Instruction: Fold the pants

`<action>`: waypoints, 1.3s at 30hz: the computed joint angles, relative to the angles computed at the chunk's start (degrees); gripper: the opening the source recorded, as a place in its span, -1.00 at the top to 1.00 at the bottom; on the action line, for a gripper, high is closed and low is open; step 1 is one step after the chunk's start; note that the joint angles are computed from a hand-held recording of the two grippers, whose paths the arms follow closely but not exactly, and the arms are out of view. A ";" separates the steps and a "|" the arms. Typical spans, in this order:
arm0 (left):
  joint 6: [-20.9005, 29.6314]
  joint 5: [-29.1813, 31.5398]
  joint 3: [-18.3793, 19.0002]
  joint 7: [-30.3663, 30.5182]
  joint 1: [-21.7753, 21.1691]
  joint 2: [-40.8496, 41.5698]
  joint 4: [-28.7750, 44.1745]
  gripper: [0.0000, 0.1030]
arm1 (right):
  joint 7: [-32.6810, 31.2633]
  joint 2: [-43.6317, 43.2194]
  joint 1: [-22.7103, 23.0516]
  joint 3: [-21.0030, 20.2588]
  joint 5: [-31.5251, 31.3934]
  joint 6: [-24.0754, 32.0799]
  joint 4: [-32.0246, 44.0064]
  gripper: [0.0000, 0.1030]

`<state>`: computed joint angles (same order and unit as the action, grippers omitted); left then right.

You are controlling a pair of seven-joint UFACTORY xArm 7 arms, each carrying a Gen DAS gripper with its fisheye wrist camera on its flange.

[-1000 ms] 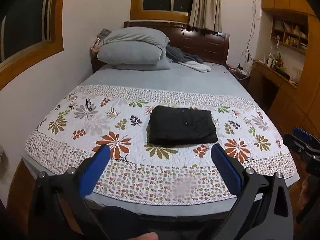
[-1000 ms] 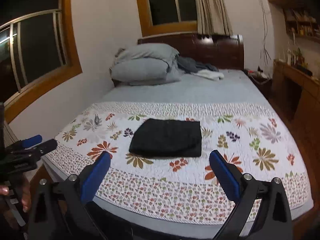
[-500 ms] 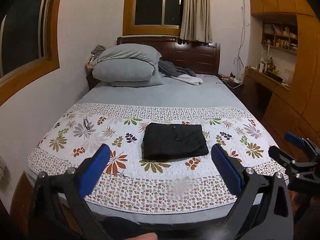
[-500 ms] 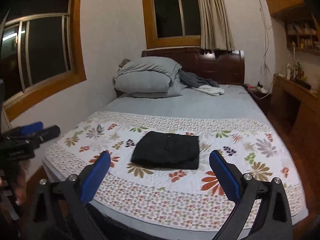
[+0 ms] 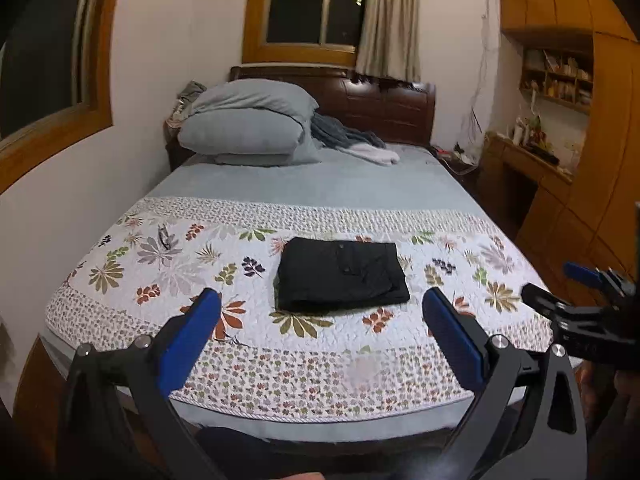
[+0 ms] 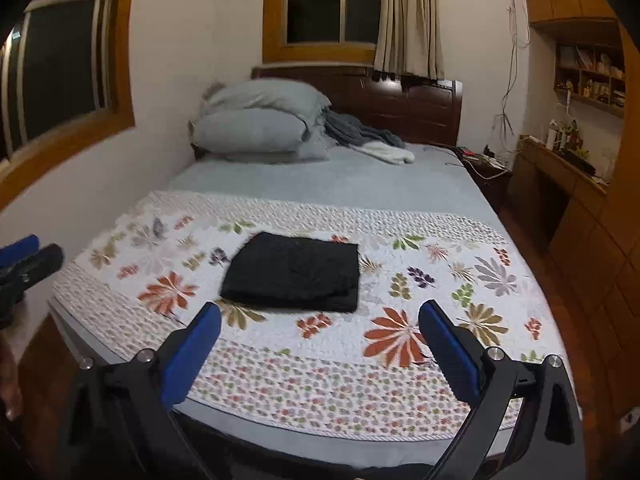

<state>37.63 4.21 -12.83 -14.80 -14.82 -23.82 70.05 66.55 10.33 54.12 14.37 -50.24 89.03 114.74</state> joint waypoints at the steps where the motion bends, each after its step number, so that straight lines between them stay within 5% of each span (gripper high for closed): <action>1: 0.75 -0.25 0.12 0.69 -0.36 0.68 0.11 -0.95 | -0.04 0.17 -0.55 -0.04 1.51 -0.50 -0.02 -0.94; 10: 4.00 -3.04 1.82 2.12 -1.08 5.89 0.78 -0.95 | 1.54 1.55 -2.48 -1.41 7.00 -3.68 -0.52 -0.94; 19: 3.82 -2.59 2.36 2.58 -1.05 8.92 2.06 -0.95 | 5.87 -1.88 -5.21 -0.40 4.85 -8.60 -7.07 -0.94; 39: 6.31 0.93 1.86 -0.79 -1.40 10.36 4.86 -0.95 | 4.86 -0.99 -6.26 -0.04 6.13 -12.44 -7.65 -0.93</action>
